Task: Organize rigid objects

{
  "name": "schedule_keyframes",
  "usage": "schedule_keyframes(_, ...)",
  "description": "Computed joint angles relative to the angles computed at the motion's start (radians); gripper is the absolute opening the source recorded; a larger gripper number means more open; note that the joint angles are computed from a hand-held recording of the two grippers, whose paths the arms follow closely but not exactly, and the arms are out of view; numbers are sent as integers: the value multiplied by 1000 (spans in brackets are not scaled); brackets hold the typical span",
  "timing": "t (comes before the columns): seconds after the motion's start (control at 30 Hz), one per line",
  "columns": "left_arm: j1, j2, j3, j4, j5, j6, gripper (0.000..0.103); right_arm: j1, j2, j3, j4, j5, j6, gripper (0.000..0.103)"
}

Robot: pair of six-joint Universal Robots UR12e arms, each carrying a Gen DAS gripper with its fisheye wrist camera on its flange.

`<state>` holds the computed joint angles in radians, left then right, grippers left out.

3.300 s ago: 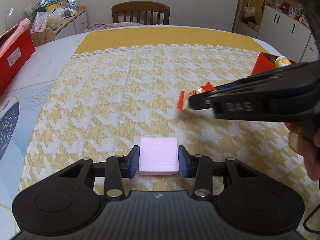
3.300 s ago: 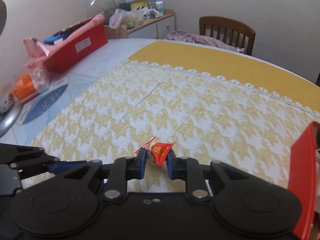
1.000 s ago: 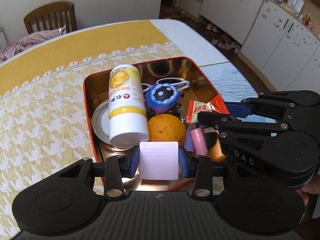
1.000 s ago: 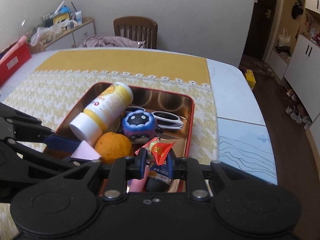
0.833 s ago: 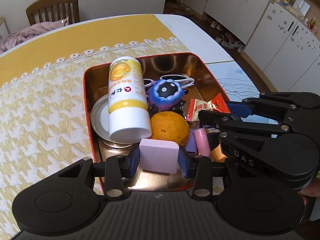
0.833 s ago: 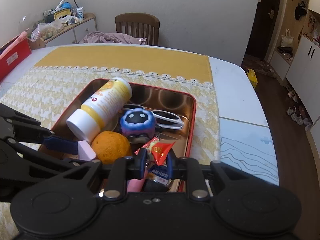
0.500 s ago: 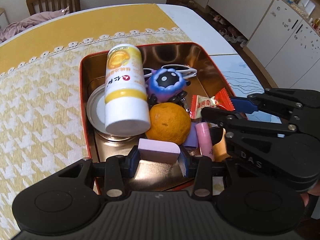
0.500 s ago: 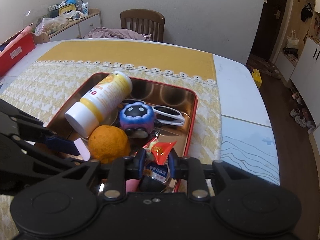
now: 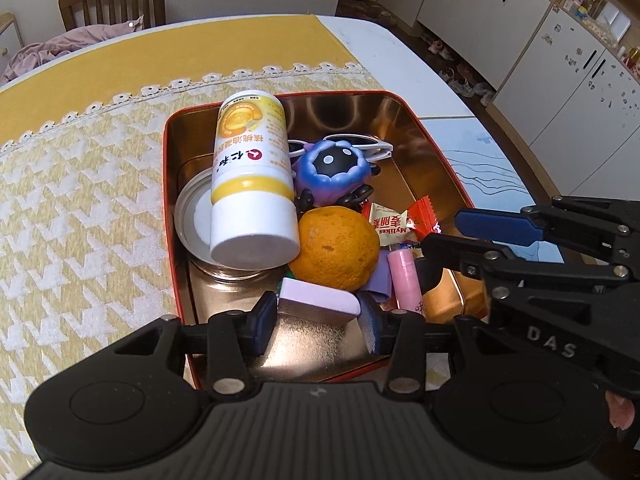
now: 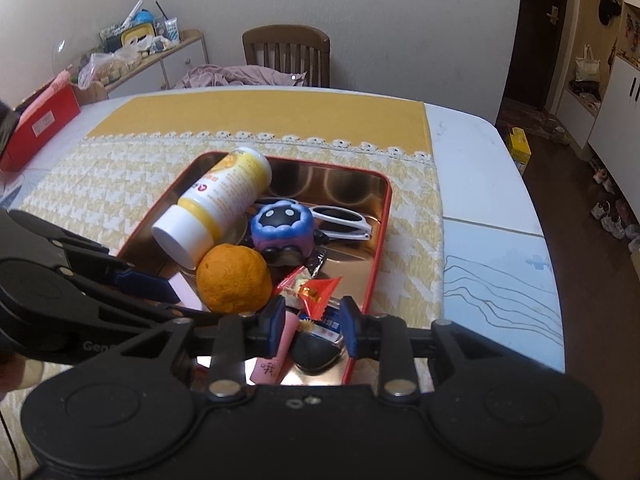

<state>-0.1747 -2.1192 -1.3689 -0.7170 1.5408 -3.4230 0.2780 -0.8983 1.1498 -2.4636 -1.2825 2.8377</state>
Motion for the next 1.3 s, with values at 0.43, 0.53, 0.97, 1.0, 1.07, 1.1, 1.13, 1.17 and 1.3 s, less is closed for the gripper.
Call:
schedule_keyframes(0.43, -8, 50, -71, 140, 40, 31, 54, -22, -44, 57, -63, 85, 71, 48)
schedule_keyframes(0.53, -10, 63, -90, 181, 45, 51, 56, -27, -57, 74, -82, 107, 95, 57)
schedule_keyframes(0.97, 4, 136, -189, 315, 43, 115, 74, -16, -127, 185, -250, 88, 198, 86)
schedule_keyframes(1.0, 7, 142, -198, 327, 38, 115, 74, -14, -132, 195, -267, 83, 208, 89)
schedule_keyframes(1.07, 12, 154, -213, 341, 28, 116, 74, -10, -142, 213, -299, 78, 233, 93)
schedule_keyframes(1.1, 15, 160, -220, 347, 22, 118, 74, -8, -146, 222, -316, 78, 246, 97)
schedule_keyframes(1.13, 18, 166, -228, 352, 16, 121, 76, -8, -150, 233, -339, 82, 261, 100)
schedule_keyframes(1.17, 20, 172, -236, 358, 12, 123, 79, -7, -155, 244, -365, 84, 277, 103)
schedule_keyframes(1.3, 30, 195, -268, 385, -10, 136, 80, 5, -172, 276, -431, 54, 339, 103)
